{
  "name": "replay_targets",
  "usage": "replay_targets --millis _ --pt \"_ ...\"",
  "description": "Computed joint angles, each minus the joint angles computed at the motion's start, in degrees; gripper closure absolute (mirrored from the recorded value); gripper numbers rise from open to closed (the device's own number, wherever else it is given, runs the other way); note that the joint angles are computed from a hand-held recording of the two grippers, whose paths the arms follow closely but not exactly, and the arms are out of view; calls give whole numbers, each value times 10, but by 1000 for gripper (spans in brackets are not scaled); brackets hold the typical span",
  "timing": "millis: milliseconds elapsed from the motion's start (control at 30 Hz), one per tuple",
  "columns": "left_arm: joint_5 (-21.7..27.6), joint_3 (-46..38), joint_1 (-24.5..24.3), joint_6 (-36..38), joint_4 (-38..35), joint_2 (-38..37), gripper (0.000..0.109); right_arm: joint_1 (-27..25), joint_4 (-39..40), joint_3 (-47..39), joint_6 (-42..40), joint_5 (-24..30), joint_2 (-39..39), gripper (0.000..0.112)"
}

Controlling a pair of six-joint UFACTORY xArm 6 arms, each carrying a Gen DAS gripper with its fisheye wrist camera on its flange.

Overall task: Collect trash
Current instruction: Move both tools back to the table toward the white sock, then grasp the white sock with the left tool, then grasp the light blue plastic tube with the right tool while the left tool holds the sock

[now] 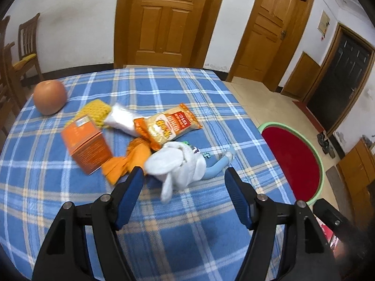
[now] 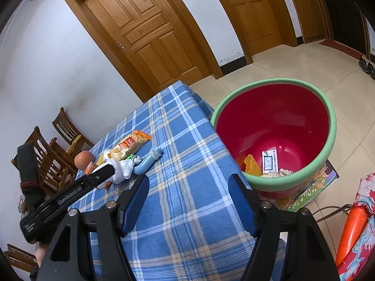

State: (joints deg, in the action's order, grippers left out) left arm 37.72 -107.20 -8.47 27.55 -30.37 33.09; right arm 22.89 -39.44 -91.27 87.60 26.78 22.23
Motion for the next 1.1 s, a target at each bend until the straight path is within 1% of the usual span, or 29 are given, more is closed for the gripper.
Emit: replay_targets --millis 67,100,167,200,233,267,367,533,733,900,1033,1100 --pt "8 -22 -3 -6 12 18 50 -1 1 2 1 -1 -1 40" --pt "13 -30 -3 -10 16 24 52 -2 2 3 1 -1 -1 40" --pt "14 -37 -4 -16 23 33 61 -3 4 6 1 -2 -1 40" --pt "12 -38 -4 -19 27 35 63 -4 5 6 0 -2 -1 40" --pt "10 -37 -4 -19 29 35 70 -5 7 7 0 -3 -2 40" --pt "11 -38 -2 -18 28 36 79 -5 8 8 0 -3 -2 40" --pt "25 -42 4 -7 7 37 86 -5 13 5 -4 -5 2 40" --pt "33 -21 16 19 -38 16 88 -3 28 -11 -26 -3 15 40" --pt "15 22 30 56 -91 -26 88 3 62 -53 -83 8 44 40" --pt "-1 37 42 52 -86 -41 88 11 110 -118 -167 28 87 38" --pt "-27 52 49 44 -72 -49 88 16 154 -195 -244 58 136 33" --pt "-31 53 54 36 -65 -49 88 19 171 -238 -274 77 162 29"
